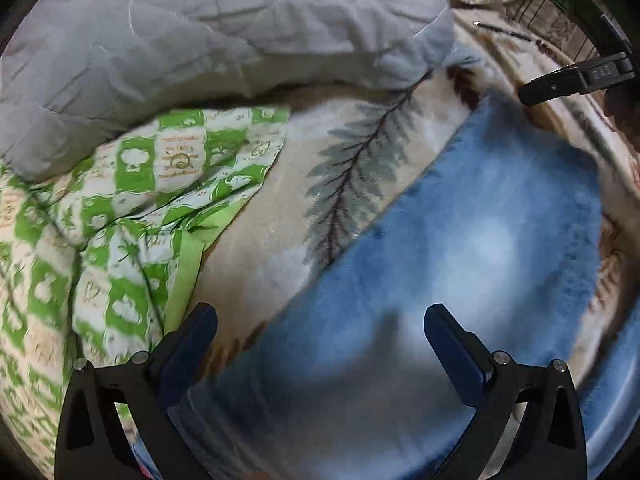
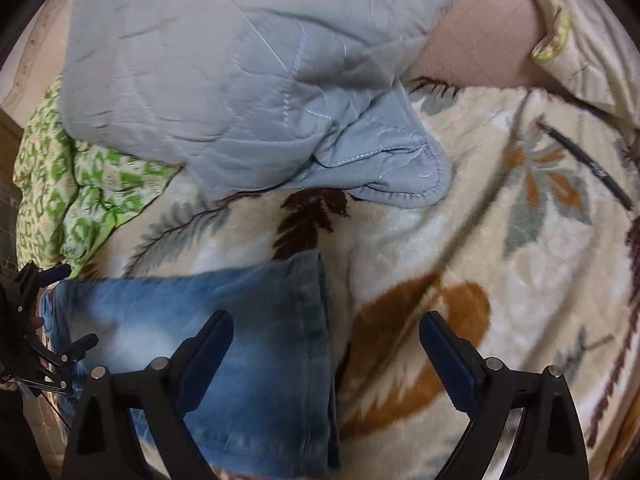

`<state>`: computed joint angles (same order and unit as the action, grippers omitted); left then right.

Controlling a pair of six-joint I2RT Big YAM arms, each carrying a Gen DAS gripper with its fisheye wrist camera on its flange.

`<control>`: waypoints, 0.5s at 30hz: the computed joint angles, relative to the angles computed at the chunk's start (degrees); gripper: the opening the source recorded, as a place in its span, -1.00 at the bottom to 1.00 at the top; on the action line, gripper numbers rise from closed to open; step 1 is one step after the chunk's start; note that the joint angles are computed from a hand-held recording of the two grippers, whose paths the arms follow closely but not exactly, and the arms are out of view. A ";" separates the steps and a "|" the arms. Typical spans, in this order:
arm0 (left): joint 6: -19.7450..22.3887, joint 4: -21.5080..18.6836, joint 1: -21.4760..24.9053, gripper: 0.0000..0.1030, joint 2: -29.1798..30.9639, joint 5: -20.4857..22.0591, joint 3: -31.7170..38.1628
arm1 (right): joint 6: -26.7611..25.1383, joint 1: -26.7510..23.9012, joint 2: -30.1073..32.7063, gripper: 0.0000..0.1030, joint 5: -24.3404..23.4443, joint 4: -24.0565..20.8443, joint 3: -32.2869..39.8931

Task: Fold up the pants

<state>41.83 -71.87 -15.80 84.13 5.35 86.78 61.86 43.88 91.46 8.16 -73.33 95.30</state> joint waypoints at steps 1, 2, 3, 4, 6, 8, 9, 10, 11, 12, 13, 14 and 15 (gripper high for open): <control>-0.32 -0.36 0.08 1.00 0.87 0.13 0.53 | -0.44 -0.45 0.39 0.85 -0.93 0.76 -0.32; -1.17 -0.94 0.25 1.00 2.11 0.47 1.31 | -0.92 -0.69 0.91 0.85 -1.75 1.21 -0.38; -1.90 -1.70 0.41 0.99 2.94 1.06 1.92 | -1.50 -0.84 1.44 0.84 -2.56 1.73 -0.41; -2.46 -2.60 0.53 0.98 3.70 1.76 2.50 | -1.90 -0.86 1.94 0.83 -3.16 2.29 -0.40; -2.93 -3.67 0.65 0.62 4.68 2.40 2.86 | -2.95 -0.64 3.06 0.58 -2.90 2.34 0.41; -2.09 -5.32 0.88 0.03 5.31 3.63 3.10 | -4.95 0.04 4.83 0.26 -0.07 -0.43 3.14; -2.15 -5.03 0.95 -0.24 4.83 4.59 2.75 | -5.52 0.26 5.42 -0.01 0.95 -1.75 4.15; -1.72 -4.68 0.81 -0.84 4.37 4.72 2.42 | -6.22 0.48 5.96 -0.14 1.97 -3.19 5.21; -1.01 -4.99 0.36 -0.87 3.89 4.13 2.27 | -7.47 0.61 5.69 -0.62 2.09 -2.75 5.22; -0.44 -4.55 -0.09 -0.89 3.34 3.09 1.88 | -8.29 0.77 5.33 -0.94 1.96 -2.05 5.22; -0.08 -4.33 -0.51 -0.91 2.94 2.38 1.68 | -8.71 1.02 5.37 -0.94 2.86 -2.69 5.78; 0.12 -4.65 -0.74 -0.91 2.56 2.23 1.63 | -9.58 1.35 5.50 -0.94 3.35 -3.07 6.50; 0.09 -4.61 -0.85 -0.92 2.01 2.06 1.48 | -10.45 1.52 5.44 -0.94 2.98 -2.83 6.86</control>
<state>41.93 -76.48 -16.65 86.14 7.41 88.27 51.41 45.40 96.90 11.13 -76.16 102.15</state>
